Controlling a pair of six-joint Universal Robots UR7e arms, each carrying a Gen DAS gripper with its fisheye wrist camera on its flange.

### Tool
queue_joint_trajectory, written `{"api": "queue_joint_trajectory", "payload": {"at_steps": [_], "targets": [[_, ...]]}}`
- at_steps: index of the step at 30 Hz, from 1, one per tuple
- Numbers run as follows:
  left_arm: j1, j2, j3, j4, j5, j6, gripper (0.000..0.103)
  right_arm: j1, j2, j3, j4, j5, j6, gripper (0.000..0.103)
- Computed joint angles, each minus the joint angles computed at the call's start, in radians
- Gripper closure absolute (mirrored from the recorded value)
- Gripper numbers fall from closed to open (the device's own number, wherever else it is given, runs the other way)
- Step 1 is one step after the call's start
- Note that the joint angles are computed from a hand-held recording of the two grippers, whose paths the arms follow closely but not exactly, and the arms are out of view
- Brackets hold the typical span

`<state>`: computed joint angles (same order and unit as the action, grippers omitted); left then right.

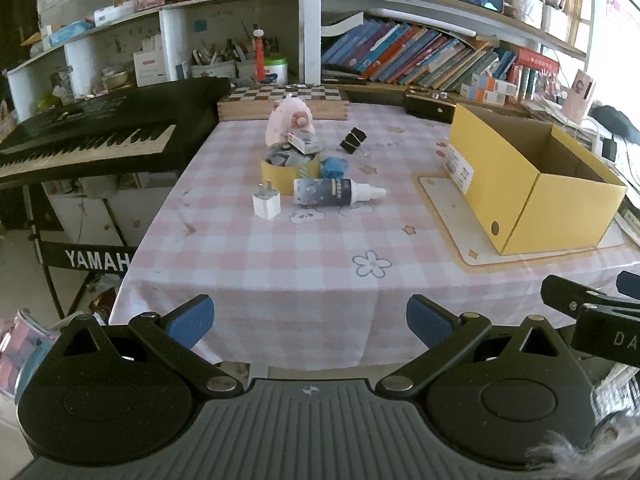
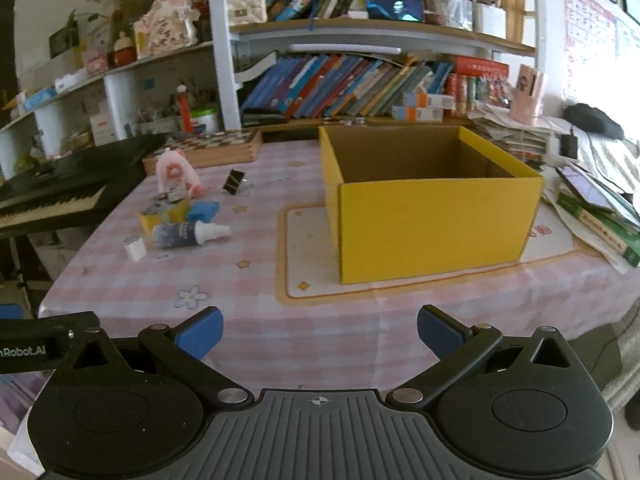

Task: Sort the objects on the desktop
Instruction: 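Move both tools toward the spray bottle and white plug charger, then grasp the white plug charger with the left gripper while the right gripper grasps the spray bottle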

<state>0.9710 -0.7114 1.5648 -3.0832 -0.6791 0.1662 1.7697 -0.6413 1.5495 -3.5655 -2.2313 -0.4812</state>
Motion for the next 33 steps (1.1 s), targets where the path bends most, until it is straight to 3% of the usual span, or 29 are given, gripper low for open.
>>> {"api": "queue_joint_trajectory", "payload": {"at_steps": [12, 22, 28, 33], "targets": [[0.022, -0.011, -0.011, -0.015, -0.002, -0.017, 0.000, 0.008, 0.011, -0.032, 0.077, 0.079, -0.032, 0.000], [0.037, -0.007, -0.029, -0.019, 0.044, -0.010, 0.000, 0.005, 0.036, -0.087, 0.179, 0.170, -0.060, 0.000], [0.052, 0.024, -0.082, -0.026, 0.067, 0.049, 0.000, 0.002, 0.064, -0.147, 0.252, 0.196, -0.068, 0.000], [0.074, 0.043, -0.144, 0.031, 0.040, 0.040, 0.000, -0.004, 0.096, -0.220, 0.322, 0.209, -0.080, 0.000]]}}
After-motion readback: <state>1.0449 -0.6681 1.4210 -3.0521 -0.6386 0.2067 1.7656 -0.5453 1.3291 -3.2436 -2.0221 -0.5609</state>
